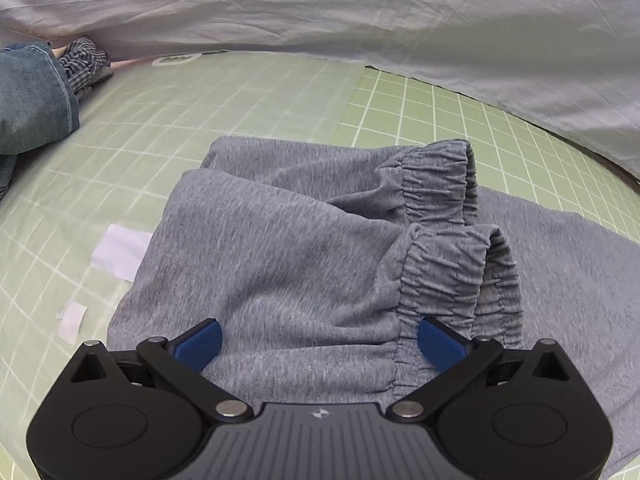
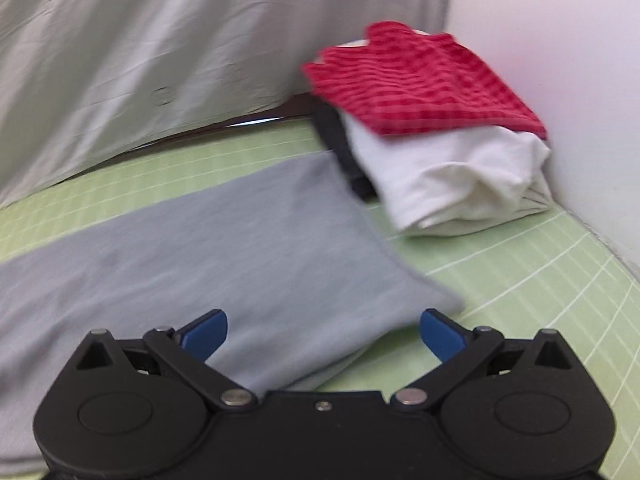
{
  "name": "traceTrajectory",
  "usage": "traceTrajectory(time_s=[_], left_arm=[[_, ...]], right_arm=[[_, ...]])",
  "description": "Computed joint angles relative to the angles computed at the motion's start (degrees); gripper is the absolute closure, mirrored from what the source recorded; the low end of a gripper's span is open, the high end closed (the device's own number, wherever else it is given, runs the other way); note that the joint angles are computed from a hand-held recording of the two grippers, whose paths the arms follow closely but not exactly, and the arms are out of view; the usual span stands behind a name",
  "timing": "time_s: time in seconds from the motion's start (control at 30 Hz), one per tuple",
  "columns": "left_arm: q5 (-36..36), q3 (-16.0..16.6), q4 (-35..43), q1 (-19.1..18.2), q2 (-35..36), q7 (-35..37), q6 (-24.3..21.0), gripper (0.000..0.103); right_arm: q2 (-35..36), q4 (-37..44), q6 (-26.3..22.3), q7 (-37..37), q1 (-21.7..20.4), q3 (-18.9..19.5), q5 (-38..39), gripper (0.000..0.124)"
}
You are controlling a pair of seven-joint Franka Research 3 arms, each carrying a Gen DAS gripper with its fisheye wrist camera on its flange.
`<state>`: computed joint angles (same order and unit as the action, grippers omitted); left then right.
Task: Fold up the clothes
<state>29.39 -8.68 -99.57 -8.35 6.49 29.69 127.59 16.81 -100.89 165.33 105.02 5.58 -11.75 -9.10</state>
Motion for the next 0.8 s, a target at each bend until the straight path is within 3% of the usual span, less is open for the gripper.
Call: traceTrajectory(time_s=[0.23, 0.43, 0.57, 0.73, 0.8], left_arm=[[-2.1, 0.0, 1.4, 0.3, 0.8, 2.6, -1.3, 0.000], [-3.7, 0.1, 2.5, 0.4, 1.3, 4.2, -2.4, 0.000], [-4.4, 0.1, 3.6, 0.4, 1.9, 4.8, -3.6, 0.000], [-4.1, 0.3, 3.5, 0.3, 1.9, 4.4, -3.5, 0.000], [-3.8, 0.3, 3.4, 0.2, 1.9, 4.0, -3.4, 0.000]], right_arm=[[9.5, 12.5, -4.9, -12.7, -7.7, 6.4, 13.2, 0.021], [15.2, 19.4, -3.5, -14.9, -6.7, 5.5, 16.6, 0.021], [17.3, 21.6, -3.3, -11.6, -3.5, 1.9, 14.1, 0.021], [15.5, 20.8, -5.8, -27.6, -9.6, 12.0, 19.9, 0.021], [14.6, 20.4, -6.8, -30.6, -9.4, 12.4, 22.1, 0.034]])
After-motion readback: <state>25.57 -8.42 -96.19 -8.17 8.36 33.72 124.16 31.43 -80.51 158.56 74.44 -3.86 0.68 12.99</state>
